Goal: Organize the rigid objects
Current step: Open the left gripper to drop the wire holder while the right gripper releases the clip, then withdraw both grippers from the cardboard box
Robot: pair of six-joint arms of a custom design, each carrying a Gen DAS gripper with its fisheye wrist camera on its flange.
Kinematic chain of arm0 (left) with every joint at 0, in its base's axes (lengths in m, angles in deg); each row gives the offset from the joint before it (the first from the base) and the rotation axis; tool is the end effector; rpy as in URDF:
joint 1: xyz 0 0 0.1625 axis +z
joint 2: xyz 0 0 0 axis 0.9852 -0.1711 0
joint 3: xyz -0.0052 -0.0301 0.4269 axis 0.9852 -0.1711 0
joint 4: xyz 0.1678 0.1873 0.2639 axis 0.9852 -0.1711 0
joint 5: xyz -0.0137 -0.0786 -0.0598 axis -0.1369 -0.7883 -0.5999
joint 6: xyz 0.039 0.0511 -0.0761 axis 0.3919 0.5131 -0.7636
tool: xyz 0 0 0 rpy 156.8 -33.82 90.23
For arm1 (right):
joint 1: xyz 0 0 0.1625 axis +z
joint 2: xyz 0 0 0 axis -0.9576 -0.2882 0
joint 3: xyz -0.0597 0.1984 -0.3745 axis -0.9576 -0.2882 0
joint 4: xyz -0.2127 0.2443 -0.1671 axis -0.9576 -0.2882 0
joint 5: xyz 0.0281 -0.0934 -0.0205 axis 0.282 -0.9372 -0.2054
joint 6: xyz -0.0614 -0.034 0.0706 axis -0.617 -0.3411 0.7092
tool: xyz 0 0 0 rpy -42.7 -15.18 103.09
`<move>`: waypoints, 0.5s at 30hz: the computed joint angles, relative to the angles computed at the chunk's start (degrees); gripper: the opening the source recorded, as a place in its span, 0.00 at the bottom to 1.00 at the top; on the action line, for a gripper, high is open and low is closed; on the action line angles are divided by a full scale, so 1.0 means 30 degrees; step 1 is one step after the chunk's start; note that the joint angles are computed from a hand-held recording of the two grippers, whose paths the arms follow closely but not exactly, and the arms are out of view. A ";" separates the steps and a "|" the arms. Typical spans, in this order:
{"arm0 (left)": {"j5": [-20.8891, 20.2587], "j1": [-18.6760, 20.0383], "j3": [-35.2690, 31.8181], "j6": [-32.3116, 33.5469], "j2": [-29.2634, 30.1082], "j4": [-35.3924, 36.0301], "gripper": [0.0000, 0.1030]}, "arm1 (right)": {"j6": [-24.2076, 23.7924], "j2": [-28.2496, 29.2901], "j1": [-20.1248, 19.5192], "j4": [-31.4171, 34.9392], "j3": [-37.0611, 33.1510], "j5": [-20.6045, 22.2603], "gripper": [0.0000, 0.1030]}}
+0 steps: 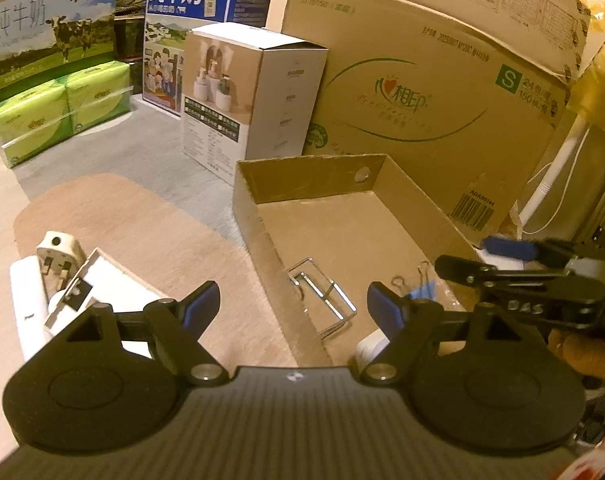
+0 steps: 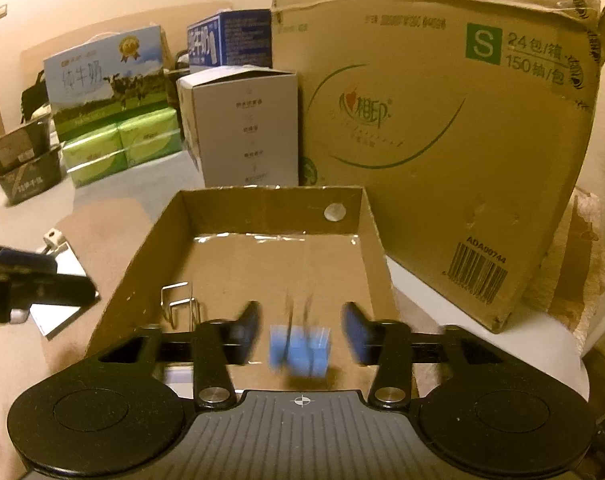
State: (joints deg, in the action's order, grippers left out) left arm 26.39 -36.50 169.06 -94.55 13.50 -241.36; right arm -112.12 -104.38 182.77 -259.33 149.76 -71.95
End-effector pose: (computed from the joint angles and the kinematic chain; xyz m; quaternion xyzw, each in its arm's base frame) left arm -0.1861 -0.4569 0.2678 0.1911 0.8936 -0.3351 0.2294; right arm 0.2588 -0.4727 0.1392 0.2649 -0.8581 0.3618 0.2500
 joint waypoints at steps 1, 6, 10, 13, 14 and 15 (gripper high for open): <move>0.0007 -0.0033 0.0122 -0.0138 -0.0172 0.0091 0.76 | 0.0050 -0.0043 0.0037 -0.0223 0.0115 0.0101 0.79; 0.0377 -0.0465 0.0983 -0.0974 -0.1399 0.0780 0.76 | 0.0987 -0.0440 0.0527 -0.0251 0.0447 -0.0102 0.79; 0.1038 -0.1084 0.1808 -0.1443 -0.2736 0.1654 0.76 | 0.1960 -0.0675 0.1280 0.0030 0.0650 -0.0520 0.79; 0.1605 -0.1563 0.2588 -0.2029 -0.4100 0.2401 0.76 | 0.2642 -0.0853 0.1982 0.0038 0.1032 -0.0626 0.79; 0.1809 -0.1705 0.2770 -0.2330 -0.4563 0.2870 0.76 | 0.2829 -0.0893 0.2204 0.0010 0.1177 -0.0560 0.79; 0.2128 -0.1923 0.3055 -0.2649 -0.5158 0.3401 0.76 | 0.2969 -0.0913 0.2418 -0.0057 0.1320 -0.0487 0.79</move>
